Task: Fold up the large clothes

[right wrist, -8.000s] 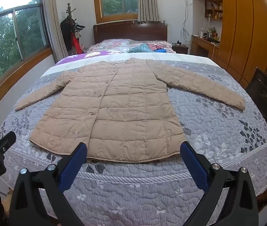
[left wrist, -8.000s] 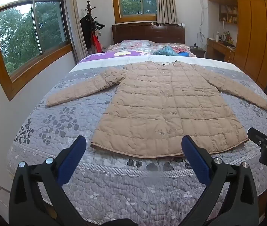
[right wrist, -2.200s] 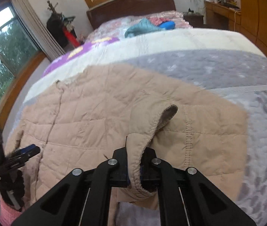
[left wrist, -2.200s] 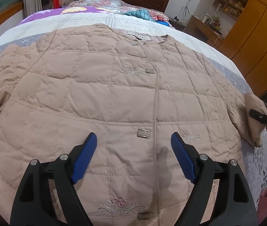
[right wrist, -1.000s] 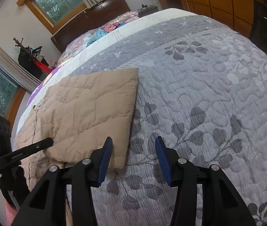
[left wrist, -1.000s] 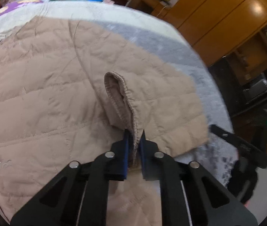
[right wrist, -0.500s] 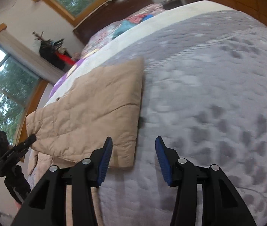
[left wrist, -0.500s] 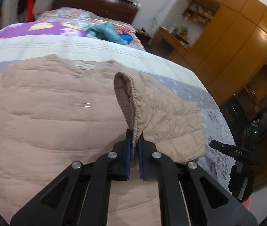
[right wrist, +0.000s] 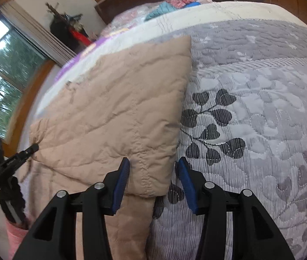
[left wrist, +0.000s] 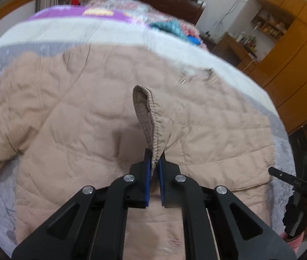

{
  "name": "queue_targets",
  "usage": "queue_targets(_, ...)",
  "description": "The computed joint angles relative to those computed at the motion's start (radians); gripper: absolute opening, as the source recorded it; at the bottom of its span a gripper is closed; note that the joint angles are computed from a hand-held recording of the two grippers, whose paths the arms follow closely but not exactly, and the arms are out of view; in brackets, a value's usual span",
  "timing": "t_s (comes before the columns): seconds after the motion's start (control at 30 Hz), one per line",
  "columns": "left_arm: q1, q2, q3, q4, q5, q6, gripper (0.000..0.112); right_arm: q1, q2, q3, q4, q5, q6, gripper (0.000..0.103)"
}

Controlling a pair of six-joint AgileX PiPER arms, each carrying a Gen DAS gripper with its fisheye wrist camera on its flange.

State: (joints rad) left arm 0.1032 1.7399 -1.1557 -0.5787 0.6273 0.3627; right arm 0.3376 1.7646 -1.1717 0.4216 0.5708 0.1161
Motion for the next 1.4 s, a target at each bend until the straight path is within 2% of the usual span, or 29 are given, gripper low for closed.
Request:
queue_targets(0.2,0.029,0.060,0.025,-0.079,-0.034,0.099,0.011,0.036,0.025,-0.007,-0.061,-0.035,0.067,0.049)
queue_targets(0.3,0.050,0.061,0.013,-0.089,0.000,0.102,0.014,0.046,0.015,-0.014,-0.098,-0.018,0.117,0.049)
queue_targets(0.4,0.075,0.021,0.007,-0.044,0.019,0.043,0.024,0.088,-0.069,0.000,-0.252,-0.010,0.269,0.049)
queue_targets(0.47,0.088,-0.053,0.030,-0.019,0.001,0.023,0.023,0.126,-0.115,-0.019,-0.330,0.014,0.338,0.051)
queue_targets(0.53,0.068,-0.108,0.037,0.009,-0.001,-0.011,0.023,0.152,-0.114,-0.067,-0.316,0.046,0.330,0.051)
queue_targets(0.6,0.035,-0.133,0.035,0.000,0.024,-0.010,0.023,0.197,-0.063,-0.155,-0.334,0.110,0.364,0.051)
queue_targets(0.67,-0.039,-0.130,0.024,0.042,0.034,-0.063,0.023,0.222,-0.007,-0.211,-0.348,0.136,0.371,0.051)
queue_targets(0.73,-0.103,-0.097,0.020,0.075,0.015,-0.102,0.024,0.230,0.044,-0.249,-0.357,0.160,0.392,0.051)
queue_targets(0.87,-0.146,-0.004,0.007,0.154,-0.028,-0.191,0.024,0.233,0.085,-0.230,-0.350,0.137,0.399,0.049)
queue_targets(0.93,-0.141,0.036,0.016,0.121,-0.055,-0.138,0.023,0.233,0.094,-0.220,-0.343,0.123,0.386,0.049)
queue_targets(1.07,-0.143,0.033,0.058,0.079,-0.112,-0.050,0.023,0.254,0.114,-0.197,-0.387,0.077,0.426,0.049)
queue_targets(1.2,-0.094,0.052,0.044,-0.036,-0.072,0.047,0.023,0.280,0.130,-0.215,-0.469,0.084,0.496,0.049)
queue_targets(1.3,-0.110,0.045,0.041,0.004,-0.075,0.000,0.023,0.270,0.142,-0.244,-0.449,0.113,0.479,0.050)
queue_targets(1.4,-0.087,0.019,0.027,0.003,-0.006,-0.031,0.022,0.253,0.116,-0.251,-0.389,0.123,0.433,0.051)
